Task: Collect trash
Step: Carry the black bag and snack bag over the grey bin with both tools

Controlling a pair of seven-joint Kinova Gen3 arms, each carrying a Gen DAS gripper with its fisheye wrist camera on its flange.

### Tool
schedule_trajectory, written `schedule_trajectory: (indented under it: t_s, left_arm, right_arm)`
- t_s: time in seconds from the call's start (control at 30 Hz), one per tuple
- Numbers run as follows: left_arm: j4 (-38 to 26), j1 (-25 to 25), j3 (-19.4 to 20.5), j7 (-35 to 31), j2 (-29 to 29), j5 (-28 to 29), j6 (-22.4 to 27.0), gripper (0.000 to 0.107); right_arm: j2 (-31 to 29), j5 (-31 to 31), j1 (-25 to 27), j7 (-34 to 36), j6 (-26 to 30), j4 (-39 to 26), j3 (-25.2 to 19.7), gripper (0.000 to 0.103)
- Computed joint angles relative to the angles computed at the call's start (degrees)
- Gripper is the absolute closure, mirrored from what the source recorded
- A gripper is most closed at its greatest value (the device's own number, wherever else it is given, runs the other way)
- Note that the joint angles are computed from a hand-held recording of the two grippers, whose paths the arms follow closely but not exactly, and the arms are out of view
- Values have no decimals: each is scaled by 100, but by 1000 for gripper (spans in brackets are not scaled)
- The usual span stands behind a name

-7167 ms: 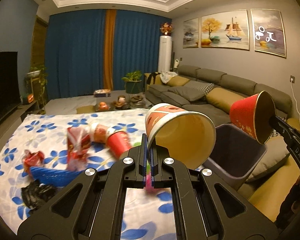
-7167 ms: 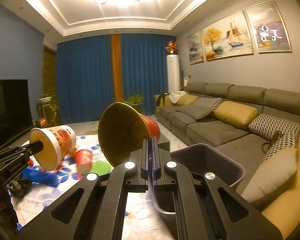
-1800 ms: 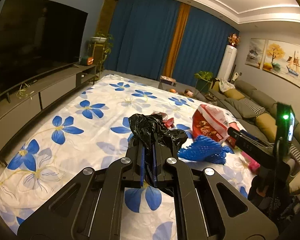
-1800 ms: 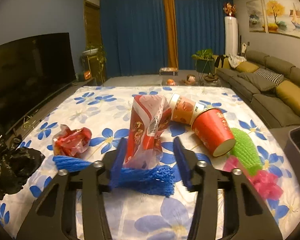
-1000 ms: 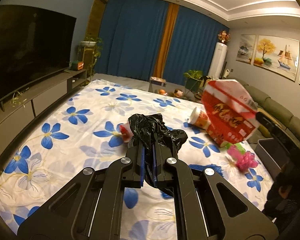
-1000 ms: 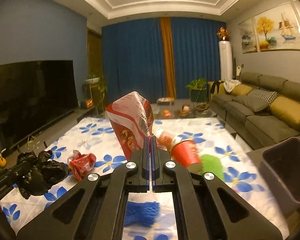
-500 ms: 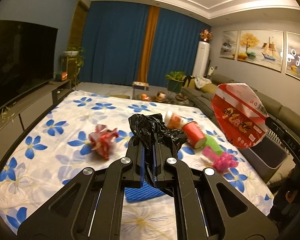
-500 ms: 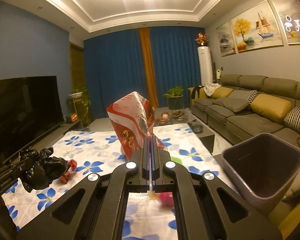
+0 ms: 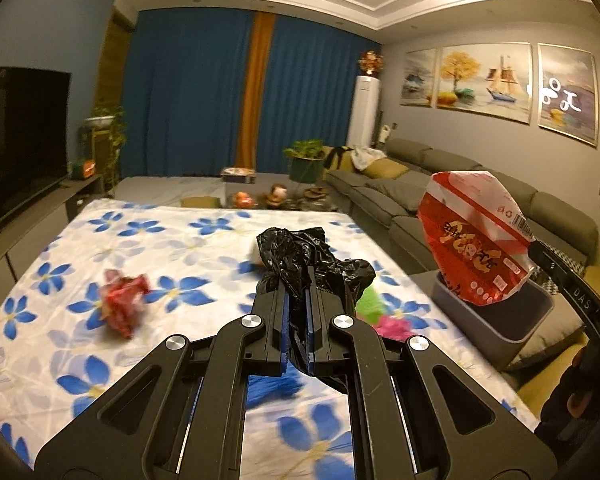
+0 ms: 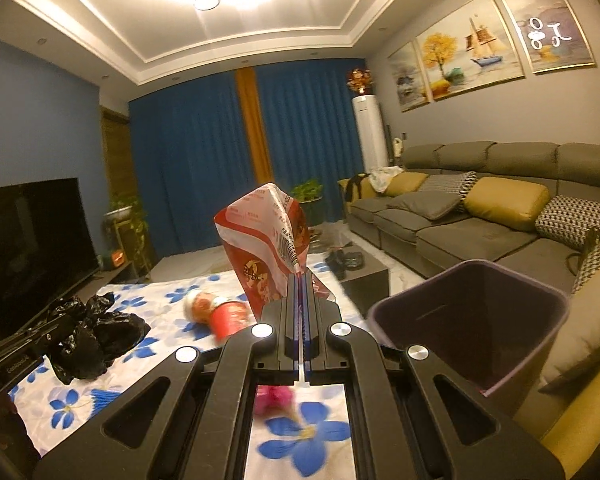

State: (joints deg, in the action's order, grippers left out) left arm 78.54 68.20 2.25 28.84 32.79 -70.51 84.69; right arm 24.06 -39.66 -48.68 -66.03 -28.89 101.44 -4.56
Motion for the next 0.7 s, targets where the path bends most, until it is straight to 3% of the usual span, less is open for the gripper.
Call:
schedule_trajectory:
  t_s: [0.4, 0.7]
  left_arm:
    - [-1438, -235, -451, -1217, 742, -179, -1263, 102]
    - [-2958, -460, -826, -2323, 1550, 188, -2188, 102]
  right_arm:
    - [-134, -265, 372, -76, -428, 328, 41, 101]
    - [-58, -763, 566, 206, -574, 291, 126, 101]
